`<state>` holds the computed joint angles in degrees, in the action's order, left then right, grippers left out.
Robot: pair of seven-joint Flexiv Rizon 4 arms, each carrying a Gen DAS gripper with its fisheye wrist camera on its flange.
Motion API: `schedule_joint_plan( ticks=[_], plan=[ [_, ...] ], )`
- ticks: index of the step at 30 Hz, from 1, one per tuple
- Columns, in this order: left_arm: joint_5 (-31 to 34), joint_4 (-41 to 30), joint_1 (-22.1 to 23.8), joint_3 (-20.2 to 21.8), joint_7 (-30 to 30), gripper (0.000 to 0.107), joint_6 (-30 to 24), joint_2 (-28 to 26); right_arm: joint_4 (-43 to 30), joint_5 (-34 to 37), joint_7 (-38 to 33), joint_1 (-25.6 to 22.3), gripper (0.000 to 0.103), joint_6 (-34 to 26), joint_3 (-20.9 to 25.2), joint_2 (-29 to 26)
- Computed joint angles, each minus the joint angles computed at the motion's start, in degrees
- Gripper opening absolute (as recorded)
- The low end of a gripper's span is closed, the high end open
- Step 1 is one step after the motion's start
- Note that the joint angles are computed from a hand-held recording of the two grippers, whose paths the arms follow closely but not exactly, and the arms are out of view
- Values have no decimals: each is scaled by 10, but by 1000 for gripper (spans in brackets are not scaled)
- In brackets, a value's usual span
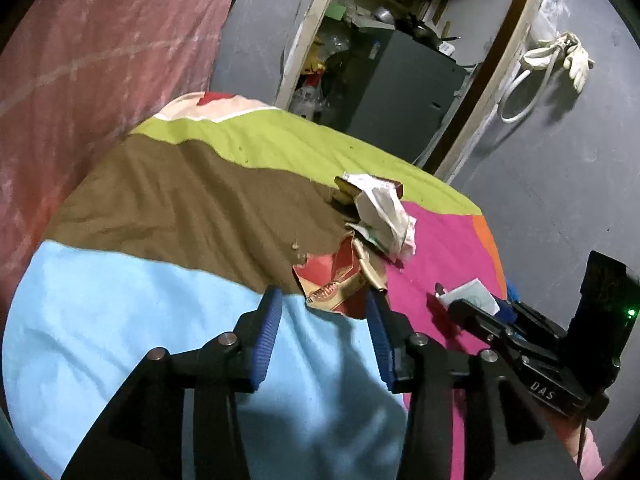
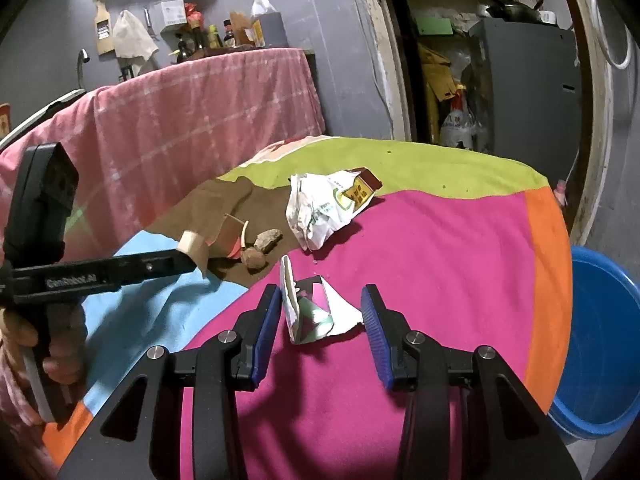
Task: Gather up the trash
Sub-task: 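Grasp the red cardboard piece with the left tool, then carry the red cardboard over the blue bucket and open the left tool while the right tool drops white paper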
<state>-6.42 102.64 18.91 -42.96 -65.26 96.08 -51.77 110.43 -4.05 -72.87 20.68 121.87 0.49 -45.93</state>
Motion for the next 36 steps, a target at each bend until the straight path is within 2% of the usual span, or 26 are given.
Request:
schedule_joint_plan(
  ticks=[4,9,16,18,25,36],
  plan=[
    [-7,-32,-32,31,26,43,-39,5,-1,-2,3,-3,39,-3,3,0],
    [-42,-62,-77,75,55,43,-67,8,-1,-3,6,-5,39,-5,4,1],
    [-77,-70,-100,97,91,41,-77,8,-2,-5,10,-7,39,-5,5,0],
    [-84,-69,-100,95,100,36,-76,8,-2,-7,11,-10,39,-3,7,-1],
    [-100,-53,-104,98,110,26,-67,19,-1,-12,15,-15,39,1,11,-3],
    [-65,26,-58,55,73,22,-10,44,25,15,4,1,39,42,3,1]
  ],
)
